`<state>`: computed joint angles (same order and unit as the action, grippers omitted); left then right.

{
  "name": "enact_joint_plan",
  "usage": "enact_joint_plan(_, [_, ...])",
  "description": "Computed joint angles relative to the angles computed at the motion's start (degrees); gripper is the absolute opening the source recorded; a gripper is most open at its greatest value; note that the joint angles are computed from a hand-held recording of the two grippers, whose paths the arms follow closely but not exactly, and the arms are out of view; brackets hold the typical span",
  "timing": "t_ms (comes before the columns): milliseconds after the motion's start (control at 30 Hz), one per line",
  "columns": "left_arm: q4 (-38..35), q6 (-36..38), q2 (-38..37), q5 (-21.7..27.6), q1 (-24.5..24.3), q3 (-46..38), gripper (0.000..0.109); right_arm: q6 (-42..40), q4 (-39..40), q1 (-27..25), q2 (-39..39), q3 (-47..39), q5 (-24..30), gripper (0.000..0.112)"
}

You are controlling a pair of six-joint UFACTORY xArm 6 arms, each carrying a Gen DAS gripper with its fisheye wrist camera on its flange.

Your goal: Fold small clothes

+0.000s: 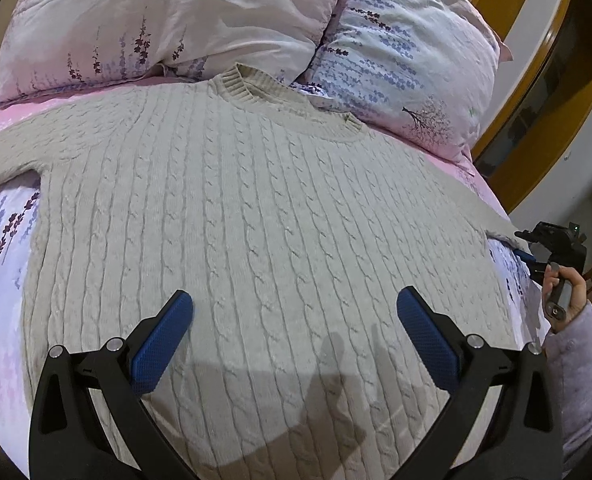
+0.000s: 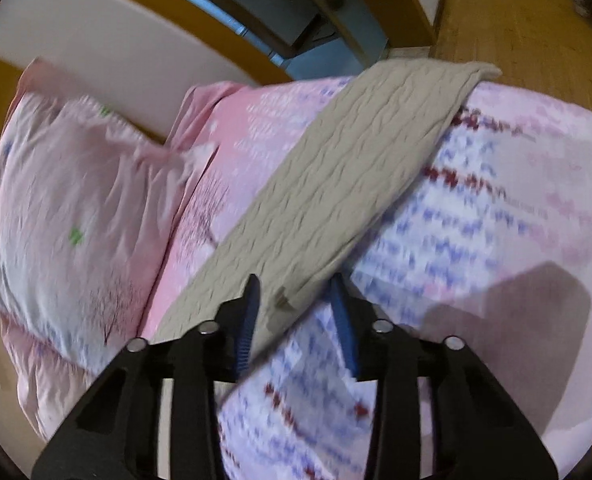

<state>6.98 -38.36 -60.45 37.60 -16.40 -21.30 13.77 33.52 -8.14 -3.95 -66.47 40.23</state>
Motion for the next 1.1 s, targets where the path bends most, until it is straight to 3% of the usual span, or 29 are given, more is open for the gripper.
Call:
enact_joint_plan(33, [-0.4,0.4,0.0,-0.2,0.2,0.1,0.102,0.6,-0.3,-0.1,0.9,-0.6,-0.8,0.03])
enact_joint_plan(133, [-3.6,3.0,-0.6,-1.2,1.3,0.7,0.102,1.8,-3.6,0.0,2.3,-1.5,-3.0,0.009])
enact_joint_plan(333, [-9.9,8.0,-0.2,-2.2,5.1,0.4,0.102,-2.0,-9.4,4.7,0.5,-2.0,-10.9,0.008])
enact_joint_plan(467, [-14.3,10.4,-0.9,-6.0,7.6,1.9,0.102,-15.4,-2.6,11.4,-1.2,-4.0,-13.5,0.007])
enact_joint_plan(633, [-14.1,10.2,-0.5,-8.2,8.6,1.8,0.102,-32.2,3.2,22.9,0.7,-8.0,-7.4,0.008])
enact_joint_plan(800, [-15.7,11.4,-0.5,-7.9,9.6,1.5,0.102,-33.2,-2.8,31.2,3.4,-7.3,-1.8,0.008])
enact_joint_plan(900, [-15.9,12.2,-1.4,-7.4,10.2,1.8,0.102,-29.9,-5.4,32.3,4.9,-7.1,1.8,0.017])
enact_joint_plan(967, [-15.9,12.8,-1.8,-7.1,10.5,2.0,0.102,-30.0,-1.7,31.4,4.9,-6.8,3.0,0.033])
enact_joint_plan(1033, [-16.6,13.5,-2.0,-7.0,11.0,2.1,0.102,-29.4,2.3,29.4,2.9,-5.0,3.0,0.056])
enact_joint_plan(1100, [-17.3,14.0,-1.9,-7.1,11.2,2.3,0.102,-27.9,4.6,27.9,1.6,-3.9,2.2,0.057])
